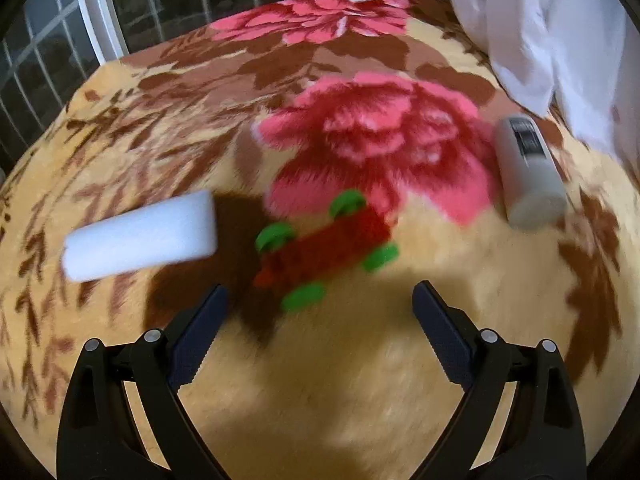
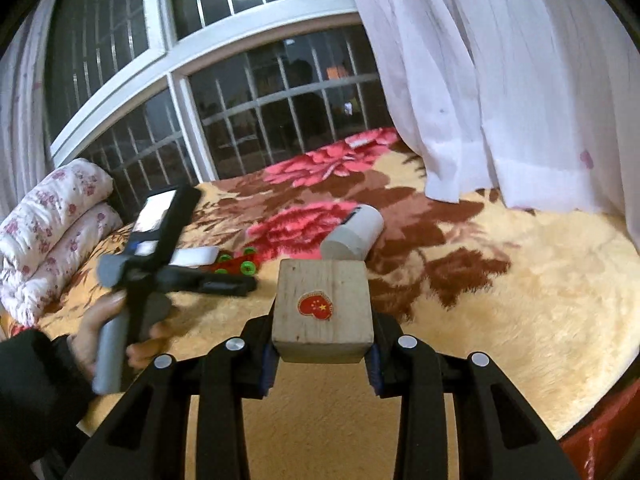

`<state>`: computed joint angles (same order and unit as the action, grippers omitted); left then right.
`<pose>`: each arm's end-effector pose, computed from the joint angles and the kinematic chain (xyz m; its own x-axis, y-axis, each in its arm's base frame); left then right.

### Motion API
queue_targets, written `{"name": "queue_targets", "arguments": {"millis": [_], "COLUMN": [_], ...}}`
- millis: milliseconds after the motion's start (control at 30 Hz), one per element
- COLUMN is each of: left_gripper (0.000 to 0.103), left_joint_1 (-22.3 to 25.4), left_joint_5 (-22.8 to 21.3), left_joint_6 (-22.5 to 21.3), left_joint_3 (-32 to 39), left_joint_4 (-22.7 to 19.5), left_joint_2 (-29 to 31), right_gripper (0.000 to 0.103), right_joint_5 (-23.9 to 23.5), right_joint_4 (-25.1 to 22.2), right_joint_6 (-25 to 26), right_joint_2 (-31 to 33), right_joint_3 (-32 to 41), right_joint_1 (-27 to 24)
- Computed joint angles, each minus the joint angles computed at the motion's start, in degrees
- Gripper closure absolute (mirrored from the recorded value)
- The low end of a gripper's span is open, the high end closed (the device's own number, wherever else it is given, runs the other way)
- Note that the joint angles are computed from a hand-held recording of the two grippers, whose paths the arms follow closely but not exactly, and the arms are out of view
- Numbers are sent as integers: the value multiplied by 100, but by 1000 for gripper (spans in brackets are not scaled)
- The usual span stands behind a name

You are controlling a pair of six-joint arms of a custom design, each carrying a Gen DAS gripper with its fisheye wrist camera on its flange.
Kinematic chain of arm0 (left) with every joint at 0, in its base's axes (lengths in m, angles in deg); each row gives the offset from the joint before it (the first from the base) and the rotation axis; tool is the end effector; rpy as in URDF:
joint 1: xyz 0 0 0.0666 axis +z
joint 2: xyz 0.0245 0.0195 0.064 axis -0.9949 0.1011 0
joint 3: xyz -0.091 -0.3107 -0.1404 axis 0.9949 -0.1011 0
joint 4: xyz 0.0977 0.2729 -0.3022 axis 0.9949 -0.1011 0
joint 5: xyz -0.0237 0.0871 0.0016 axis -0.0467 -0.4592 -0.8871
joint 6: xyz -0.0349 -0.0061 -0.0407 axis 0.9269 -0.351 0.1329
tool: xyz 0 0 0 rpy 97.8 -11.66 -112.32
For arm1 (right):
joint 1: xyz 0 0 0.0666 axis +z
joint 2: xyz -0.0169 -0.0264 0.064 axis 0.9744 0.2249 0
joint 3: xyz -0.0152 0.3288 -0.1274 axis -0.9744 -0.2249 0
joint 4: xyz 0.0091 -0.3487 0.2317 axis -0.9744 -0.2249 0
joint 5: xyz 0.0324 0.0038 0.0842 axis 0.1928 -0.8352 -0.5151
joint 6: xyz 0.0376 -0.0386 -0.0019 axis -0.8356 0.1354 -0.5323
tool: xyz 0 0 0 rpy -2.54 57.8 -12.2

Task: Collect trash
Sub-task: 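Grasp the wooden block with the right gripper while the left grasps the red toy car, then carry both held items over the orange bin and open both grippers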

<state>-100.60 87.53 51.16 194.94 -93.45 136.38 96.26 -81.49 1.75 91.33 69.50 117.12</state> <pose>0.5827 -0.1812 0.4380 -0.6192 0.5951 -0.5123 0.6972 0.7168 -0.0099 0.3043 0.2232 0.4757 -0.4052 0.3625 -0.8393 0.3560 0.9081 0.2204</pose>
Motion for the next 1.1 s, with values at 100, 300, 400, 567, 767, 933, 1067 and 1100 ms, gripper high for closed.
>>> {"name": "queue_targets", "arguments": {"millis": [100,300,400,567,767,933,1067,1100], "left_gripper": [12,12,21,37,37,37,37,37], "left_joint_1": [-72,-117,-137,-74,33,206,365,415], "left_joint_5": [28,-11,-78,39,215,341,288,292], "left_joint_6": [363,633,724,832,813,820,683,639], "left_joint_3": [351,516,550,352,-143,-809,-1390,-1531], "left_joint_4": [-152,-62,35,246,414,704,990,1042], "left_joint_2": [296,458,488,336,-94,-719,-1289,-1434], "right_gripper": [69,69,69,69,69,69,69,69], "right_joint_5": [-113,-359,-431,-410,-508,-548,-468,-399], "right_joint_4": [45,110,208,161,47,-31,-81,-117], "right_joint_6": [76,160,147,90,9,-129,-268,-273], "right_joint_2": [-4,40,27,98,172,257,364,405], "right_joint_3": [-73,-111,-136,-80,-42,-19,17,45], "right_joint_1": [-10,-40,-41,11,19,28,85,116]}}
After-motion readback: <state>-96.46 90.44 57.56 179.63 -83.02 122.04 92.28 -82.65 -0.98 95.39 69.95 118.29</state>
